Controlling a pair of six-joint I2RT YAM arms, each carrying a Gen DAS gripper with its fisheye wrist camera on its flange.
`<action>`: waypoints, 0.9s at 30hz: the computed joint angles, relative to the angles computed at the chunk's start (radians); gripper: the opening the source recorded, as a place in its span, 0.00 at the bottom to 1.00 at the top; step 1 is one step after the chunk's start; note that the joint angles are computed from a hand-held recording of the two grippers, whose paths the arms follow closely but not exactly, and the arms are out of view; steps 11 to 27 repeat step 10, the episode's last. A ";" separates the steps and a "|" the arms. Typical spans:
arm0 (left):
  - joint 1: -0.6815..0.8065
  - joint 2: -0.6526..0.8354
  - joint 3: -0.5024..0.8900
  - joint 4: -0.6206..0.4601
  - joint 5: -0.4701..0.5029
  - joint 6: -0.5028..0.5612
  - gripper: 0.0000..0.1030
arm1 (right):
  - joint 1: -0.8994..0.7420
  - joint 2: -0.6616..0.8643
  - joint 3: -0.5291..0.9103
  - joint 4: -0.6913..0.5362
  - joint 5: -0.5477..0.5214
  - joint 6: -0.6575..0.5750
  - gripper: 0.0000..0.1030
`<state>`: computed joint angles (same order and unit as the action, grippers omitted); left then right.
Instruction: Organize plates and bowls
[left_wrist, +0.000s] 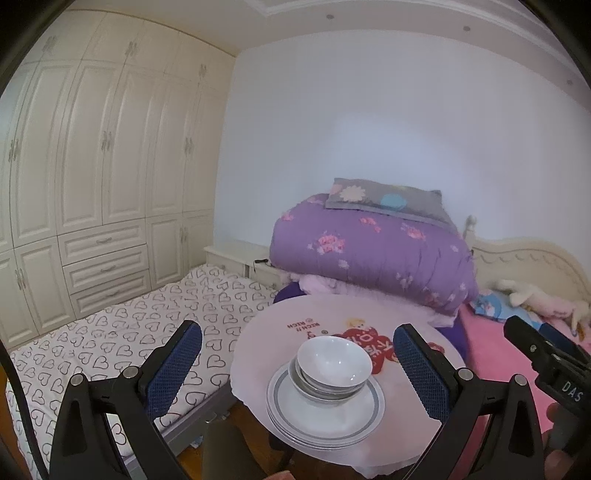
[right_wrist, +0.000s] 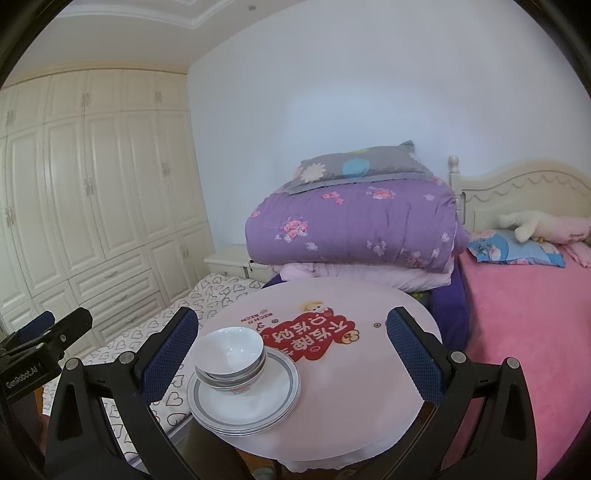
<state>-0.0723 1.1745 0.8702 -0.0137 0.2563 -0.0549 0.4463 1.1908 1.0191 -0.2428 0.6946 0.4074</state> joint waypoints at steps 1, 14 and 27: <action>0.006 -0.004 0.005 -0.008 0.009 0.000 0.99 | 0.000 0.000 0.000 -0.002 -0.001 0.002 1.00; 0.068 -0.018 0.006 -0.045 0.164 0.010 0.99 | 0.003 0.000 0.008 -0.010 -0.013 0.009 1.00; 0.068 -0.018 0.006 -0.045 0.164 0.010 0.99 | 0.003 0.000 0.008 -0.010 -0.013 0.009 1.00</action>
